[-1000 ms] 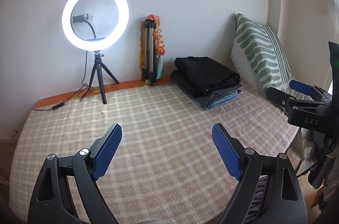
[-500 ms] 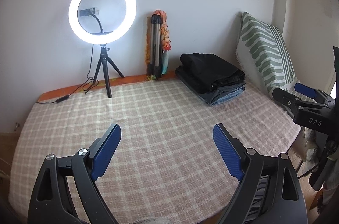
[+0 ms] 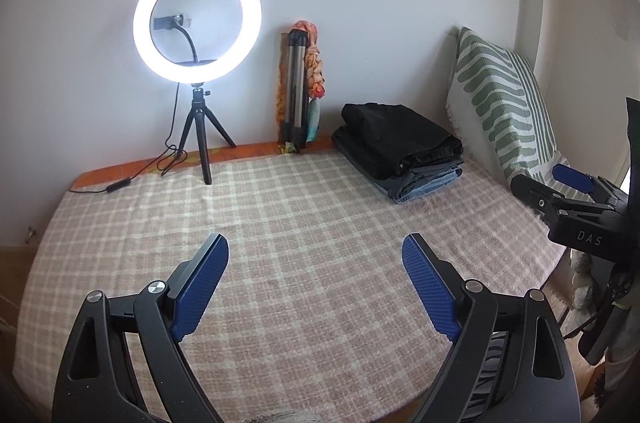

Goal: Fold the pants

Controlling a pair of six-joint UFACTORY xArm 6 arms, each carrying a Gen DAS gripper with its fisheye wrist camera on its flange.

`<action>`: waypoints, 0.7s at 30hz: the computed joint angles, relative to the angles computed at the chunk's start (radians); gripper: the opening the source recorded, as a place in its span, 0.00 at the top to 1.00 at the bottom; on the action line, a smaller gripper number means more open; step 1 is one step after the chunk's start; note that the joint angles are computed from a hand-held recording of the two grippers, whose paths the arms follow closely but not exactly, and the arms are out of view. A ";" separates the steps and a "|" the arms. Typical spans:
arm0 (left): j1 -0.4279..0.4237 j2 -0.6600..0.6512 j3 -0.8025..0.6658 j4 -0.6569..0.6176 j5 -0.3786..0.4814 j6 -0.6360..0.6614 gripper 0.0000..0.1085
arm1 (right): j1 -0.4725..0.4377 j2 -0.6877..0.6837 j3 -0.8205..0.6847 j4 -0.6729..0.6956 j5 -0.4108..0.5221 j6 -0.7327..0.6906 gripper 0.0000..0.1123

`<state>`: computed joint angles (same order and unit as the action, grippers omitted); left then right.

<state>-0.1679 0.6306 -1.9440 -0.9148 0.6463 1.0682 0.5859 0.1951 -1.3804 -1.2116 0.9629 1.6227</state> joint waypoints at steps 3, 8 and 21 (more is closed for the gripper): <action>-0.001 0.000 0.000 -0.001 0.000 0.006 0.18 | -0.002 -0.001 0.003 0.001 -0.004 0.002 0.08; -0.002 0.000 0.001 -0.003 -0.002 0.020 0.18 | -0.002 -0.003 0.005 -0.001 -0.005 0.004 0.08; -0.007 -0.007 0.017 -0.004 -0.017 0.029 0.18 | -0.011 0.002 0.008 0.013 -0.027 -0.003 0.08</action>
<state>-0.1749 0.6235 -1.9267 -0.9184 0.6295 1.0972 0.5752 0.1967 -1.3727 -1.1983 0.9360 1.6200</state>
